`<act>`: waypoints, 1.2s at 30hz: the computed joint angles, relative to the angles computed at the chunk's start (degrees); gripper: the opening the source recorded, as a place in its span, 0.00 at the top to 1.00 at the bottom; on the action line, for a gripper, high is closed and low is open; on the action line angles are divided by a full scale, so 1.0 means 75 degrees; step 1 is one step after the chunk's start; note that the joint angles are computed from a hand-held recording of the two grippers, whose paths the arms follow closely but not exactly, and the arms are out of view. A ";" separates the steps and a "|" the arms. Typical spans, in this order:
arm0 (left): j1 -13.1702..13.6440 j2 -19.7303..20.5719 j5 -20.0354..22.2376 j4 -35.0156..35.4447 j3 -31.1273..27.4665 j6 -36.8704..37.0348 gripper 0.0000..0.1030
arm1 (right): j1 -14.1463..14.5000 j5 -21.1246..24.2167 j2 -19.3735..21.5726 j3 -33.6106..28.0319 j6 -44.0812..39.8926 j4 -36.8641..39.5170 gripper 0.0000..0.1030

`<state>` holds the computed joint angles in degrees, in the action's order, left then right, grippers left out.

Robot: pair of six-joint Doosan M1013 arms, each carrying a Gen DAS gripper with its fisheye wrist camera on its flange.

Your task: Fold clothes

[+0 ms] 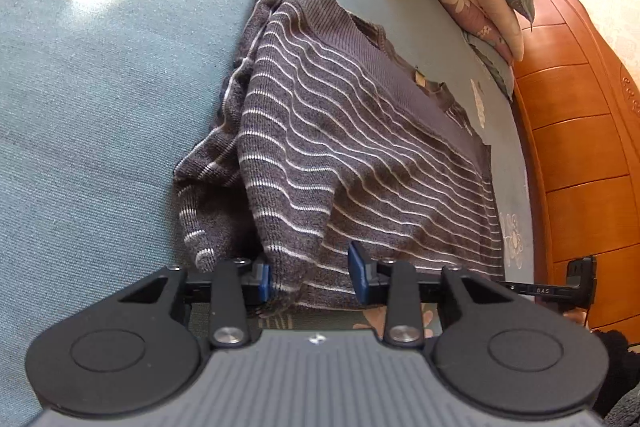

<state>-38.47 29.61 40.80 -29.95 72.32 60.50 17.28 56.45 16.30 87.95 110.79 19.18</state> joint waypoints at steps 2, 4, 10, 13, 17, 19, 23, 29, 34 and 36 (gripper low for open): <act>0.0052 -0.0059 -0.0347 -0.0460 0.0197 0.0193 0.63 | -0.0043 -0.0136 0.0007 0.0025 0.0080 0.0166 0.81; 0.0031 -0.0059 -0.0308 0.0104 0.0157 -0.0393 0.66 | -0.0086 -0.0065 0.0069 -0.0012 0.0190 0.0277 0.86; 0.0022 0.0314 0.1565 0.1384 -0.0677 -0.1187 0.94 | -0.0019 0.1245 0.0344 -0.0550 -0.0675 -0.0262 0.95; 0.0043 0.0465 0.2205 0.1451 -0.0942 -0.1118 0.94 | -0.0073 0.1577 0.0427 -0.0674 -0.0924 -0.0205 0.95; 0.0007 0.0457 0.2461 0.1719 -0.1218 -0.0731 0.80 | 0.0108 0.1738 0.0464 -0.0984 -0.0908 -0.0756 0.93; -0.0114 0.0514 0.2867 0.2332 -0.1562 -0.0598 0.65 | 0.0222 0.1667 0.0394 -0.1077 -0.0676 -0.1154 0.90; -0.0634 0.0723 0.3285 0.4498 -0.2345 -0.0100 0.63 | 0.0543 0.1024 0.0264 -0.1292 -0.0159 -0.2060 0.89; -0.1071 0.1284 0.2467 0.4045 -0.3037 0.3158 0.52 | 0.1059 -0.0085 0.0773 -0.1817 -0.2013 -0.1658 0.89; -0.1262 0.1687 0.2464 0.3654 -0.3336 0.4560 0.53 | 0.1451 -0.0196 0.1373 -0.2195 -0.3960 -0.1070 0.89; -0.1252 0.1772 0.2484 0.3317 -0.3363 0.4705 0.53 | 0.1451 -0.0206 0.1483 -0.2226 -0.4128 -0.0745 0.89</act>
<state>-47.86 42.90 59.43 -5.07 47.10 95.79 28.16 54.90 27.42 71.26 79.82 13.59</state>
